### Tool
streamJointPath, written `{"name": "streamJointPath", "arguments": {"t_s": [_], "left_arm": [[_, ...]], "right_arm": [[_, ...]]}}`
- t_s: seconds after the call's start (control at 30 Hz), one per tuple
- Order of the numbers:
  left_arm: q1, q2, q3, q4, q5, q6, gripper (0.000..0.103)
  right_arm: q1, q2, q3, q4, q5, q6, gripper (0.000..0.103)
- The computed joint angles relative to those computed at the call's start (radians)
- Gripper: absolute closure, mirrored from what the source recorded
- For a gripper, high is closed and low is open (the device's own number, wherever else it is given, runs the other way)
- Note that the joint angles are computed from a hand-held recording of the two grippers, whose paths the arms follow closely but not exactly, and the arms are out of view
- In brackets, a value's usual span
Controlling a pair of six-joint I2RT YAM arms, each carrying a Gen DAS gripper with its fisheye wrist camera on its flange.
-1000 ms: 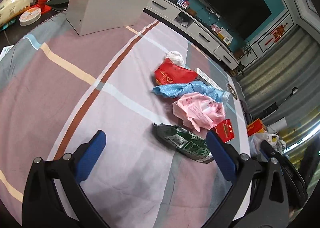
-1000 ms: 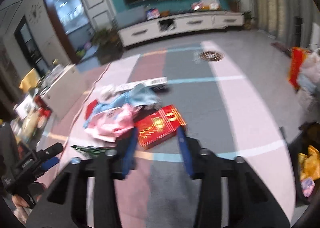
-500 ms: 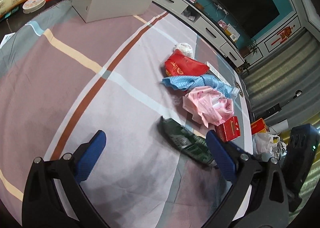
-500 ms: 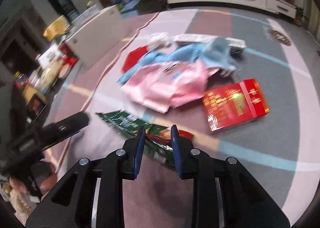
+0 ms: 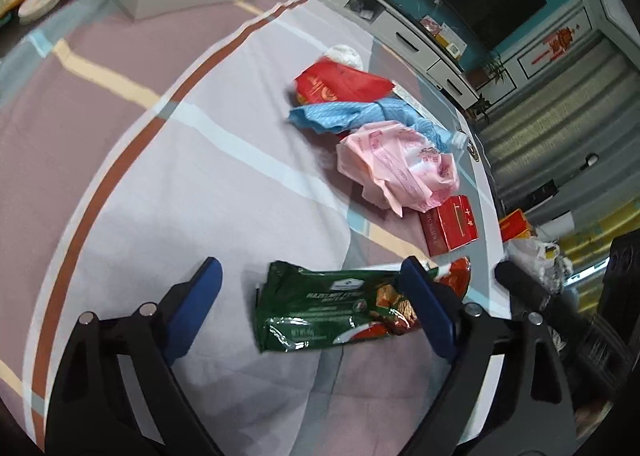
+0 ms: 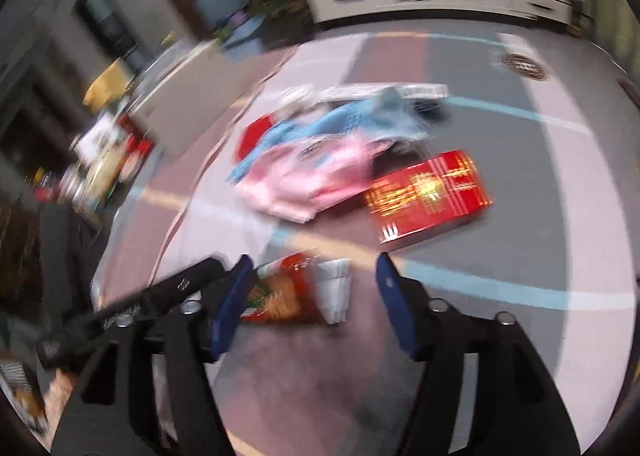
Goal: Collect trash
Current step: 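Grasp the green snack bag with the left tool while the right tool grasps the red cigarette box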
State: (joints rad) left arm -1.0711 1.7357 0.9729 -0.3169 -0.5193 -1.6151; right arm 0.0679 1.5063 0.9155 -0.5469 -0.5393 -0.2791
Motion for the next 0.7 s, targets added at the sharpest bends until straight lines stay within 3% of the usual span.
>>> {"name": "streamJointPath", "arguments": {"t_s": [0.17,0.33,0.43,0.53,0.63,0.7], "left_arm": [[0.007,0.014,0.009,0.038,0.029,0.052,0.026],[0.009,0.050,0.049,0.047,0.057,0.134,0.029],[-0.001,0.068,0.065,0.056,0.063,0.136,0.045],[0.003,0.081,0.053,0.105,0.092,0.150,0.075],[-0.003,0.095,0.044,0.148,0.093,0.149,0.086],[-0.002,0.092,0.028,0.191,0.105,0.152,0.091]], "right_arm": [[-0.048,0.098,0.067,0.061,0.090,0.184,0.027],[-0.004,0.225,0.158,0.058,0.134,0.318,0.027],[0.050,0.277,0.199,0.077,0.207,0.394,0.027],[0.103,0.309,0.221,0.106,0.306,0.463,0.027],[0.140,0.347,0.244,0.126,0.406,0.490,0.027],[0.143,0.365,0.243,0.151,0.422,0.500,0.020]]}}
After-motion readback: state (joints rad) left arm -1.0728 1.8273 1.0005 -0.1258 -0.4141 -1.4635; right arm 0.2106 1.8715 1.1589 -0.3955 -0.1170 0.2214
